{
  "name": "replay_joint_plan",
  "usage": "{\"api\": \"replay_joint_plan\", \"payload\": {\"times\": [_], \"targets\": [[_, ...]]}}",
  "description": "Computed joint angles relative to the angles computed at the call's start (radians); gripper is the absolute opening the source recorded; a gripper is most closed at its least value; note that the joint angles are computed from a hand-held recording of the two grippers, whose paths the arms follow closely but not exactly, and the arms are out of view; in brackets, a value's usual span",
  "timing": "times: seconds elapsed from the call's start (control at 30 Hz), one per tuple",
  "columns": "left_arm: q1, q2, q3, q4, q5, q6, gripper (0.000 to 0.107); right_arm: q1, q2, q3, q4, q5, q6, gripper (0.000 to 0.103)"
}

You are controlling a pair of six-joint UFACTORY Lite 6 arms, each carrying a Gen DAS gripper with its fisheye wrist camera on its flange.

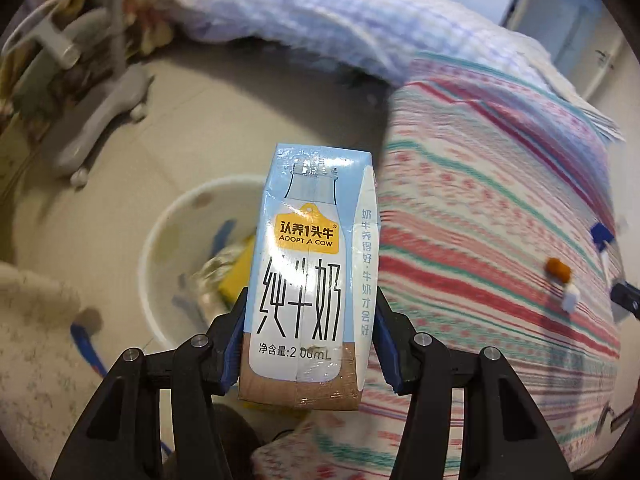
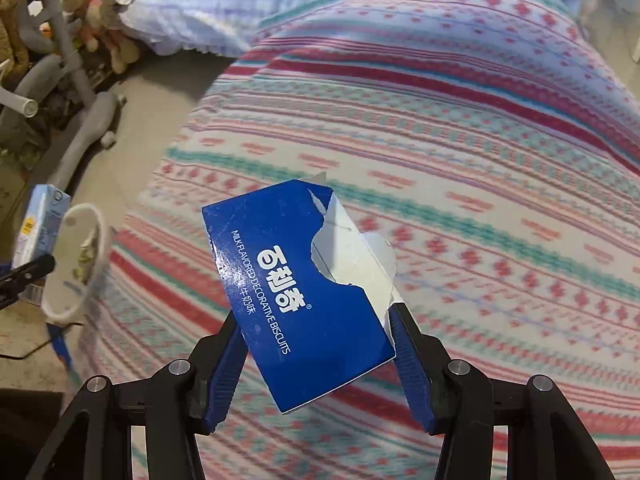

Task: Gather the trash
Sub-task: 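Carry the milk carton and blue biscuit box toward the wastebasket, then open the left tool over the wastebasket while the right tool drops the biscuit box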

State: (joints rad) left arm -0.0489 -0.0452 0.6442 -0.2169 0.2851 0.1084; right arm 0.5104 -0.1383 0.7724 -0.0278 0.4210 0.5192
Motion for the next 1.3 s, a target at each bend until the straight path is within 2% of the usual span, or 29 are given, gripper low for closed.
{"api": "replay_joint_plan", "payload": {"times": [0.17,0.37,0.53,0.57,0.63,0.8,0.93,1.1,1.3], "targets": [[0.101,0.100,0.039,0.044,-0.017,0.000,0.058,0.099,0.170,0.138,-0.049,-0.021,0.095,0.060],[0.142,0.221,0.103,0.184,-0.048,-0.110,0.058,0.182,0.350,0.312,-0.085,-0.005,0.141,0.060],[0.173,0.268,0.132,0.046,-0.051,0.071,0.060,0.230,0.461,0.436,-0.098,0.014,0.163,0.060],[0.180,0.266,0.130,0.011,-0.048,0.109,0.063,0.239,0.485,0.465,-0.097,0.020,0.163,0.060],[0.188,0.247,0.116,-0.032,-0.041,0.155,0.082,0.254,0.525,0.512,-0.100,0.031,0.166,0.060],[0.187,0.171,0.072,0.016,-0.042,0.126,0.089,0.283,0.600,0.606,-0.102,0.057,0.170,0.060],[0.207,0.105,0.037,0.059,-0.036,0.104,0.089,0.300,0.649,0.671,-0.102,0.075,0.170,0.060],[0.276,0.016,-0.014,-0.034,-0.014,0.241,0.100,0.318,0.704,0.741,-0.103,0.098,0.173,0.060],[0.381,-0.043,-0.042,-0.121,0.014,0.399,0.102,0.339,0.784,0.859,-0.104,0.131,0.178,0.060]]}}
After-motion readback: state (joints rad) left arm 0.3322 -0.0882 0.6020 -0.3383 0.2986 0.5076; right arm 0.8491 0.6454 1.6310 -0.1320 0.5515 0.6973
